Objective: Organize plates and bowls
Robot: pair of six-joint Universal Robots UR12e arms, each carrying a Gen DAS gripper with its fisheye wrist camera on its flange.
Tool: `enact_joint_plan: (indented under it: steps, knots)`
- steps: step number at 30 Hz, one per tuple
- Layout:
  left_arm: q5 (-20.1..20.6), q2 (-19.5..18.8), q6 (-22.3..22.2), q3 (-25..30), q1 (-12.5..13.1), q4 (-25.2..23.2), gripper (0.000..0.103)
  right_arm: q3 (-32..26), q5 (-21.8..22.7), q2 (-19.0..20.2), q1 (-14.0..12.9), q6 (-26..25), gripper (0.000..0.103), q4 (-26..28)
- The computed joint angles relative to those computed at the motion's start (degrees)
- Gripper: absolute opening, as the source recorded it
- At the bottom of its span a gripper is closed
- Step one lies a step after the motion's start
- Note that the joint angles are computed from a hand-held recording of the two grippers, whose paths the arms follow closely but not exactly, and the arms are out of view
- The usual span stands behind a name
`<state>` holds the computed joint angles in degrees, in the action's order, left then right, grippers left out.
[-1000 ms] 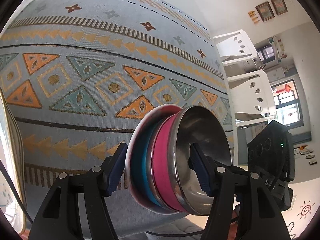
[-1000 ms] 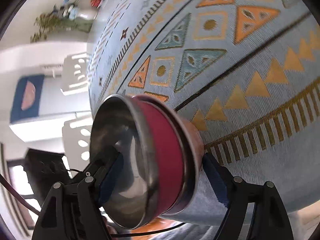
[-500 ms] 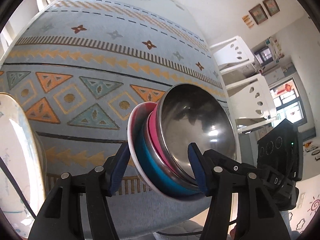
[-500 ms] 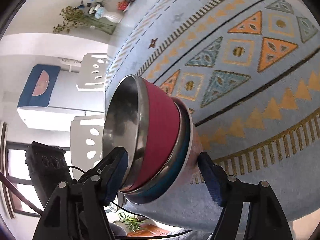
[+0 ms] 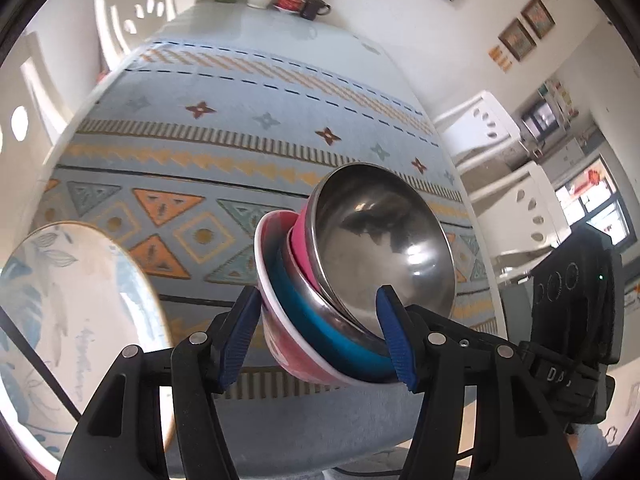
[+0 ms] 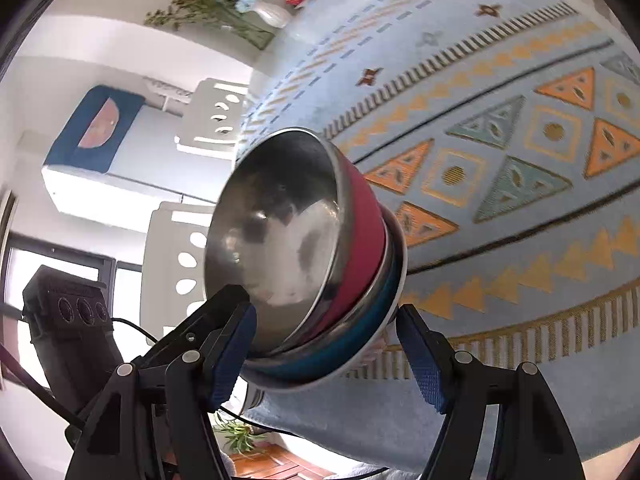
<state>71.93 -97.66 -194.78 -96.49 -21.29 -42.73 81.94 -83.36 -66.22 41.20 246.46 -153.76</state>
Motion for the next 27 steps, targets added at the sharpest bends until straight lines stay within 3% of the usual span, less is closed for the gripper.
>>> enact_joint_plan:
  steps: [3,4,5,7,8,10,12,15,17,20,23,27]
  knots:
    - [1.3,0.7,0.0,-0.7,0.3,0.5,0.056,-1.6,-0.1,0.9,0.4,-1.9,0.071,0.0]
    - [-0.2,1.1,0.4,-1.2,0.8,1.1,0.054,-2.1,0.0,1.3,0.5,-2.3,0.071,0.1]
    - [-1.3,1.6,0.0,-1.9,1.1,3.0,0.042,-2.6,0.0,1.6,0.6,-2.9,0.069,-0.4]
    - [0.2,2.2,-0.9,-2.7,0.9,6.6,0.041,-3.5,1.3,2.4,0.8,-5.7,0.045,-4.2]
    - [0.2,2.5,-0.6,-3.1,1.2,8.2,0.041,-4.9,-0.7,2.8,1.4,-9.0,0.045,-3.8]
    - [0.5,2.7,-1.8,-3.2,1.7,7.1,0.044,-7.7,-5.2,3.6,2.5,-15.7,0.043,-2.4]
    - [-0.3,2.7,-3.2,-3.1,2.5,3.4,0.044,-9.6,-5.4,4.2,2.6,-18.4,0.043,0.4]
    - [-4.0,4.5,-8.1,-6.2,4.8,5.0,0.045,-8.3,-2.8,3.3,2.0,-14.3,0.043,1.8]
    - [-3.4,5.5,-11.7,-7.6,5.7,6.4,0.047,-5.1,-3.5,1.3,1.5,-11.0,0.044,1.1]
    - [-1.7,5.3,-13.6,-7.5,5.8,6.7,0.048,-0.8,-4.9,-1.2,0.4,-6.1,0.051,0.6]
    - [-1.4,4.3,-15.3,-6.6,5.5,5.9,0.048,1.8,-0.5,-2.2,-1.6,0.4,0.051,-0.4]
    - [-1.2,3.5,-15.6,-5.7,5.2,5.5,0.049,1.9,2.2,-2.2,-2.9,0.9,0.051,0.5]
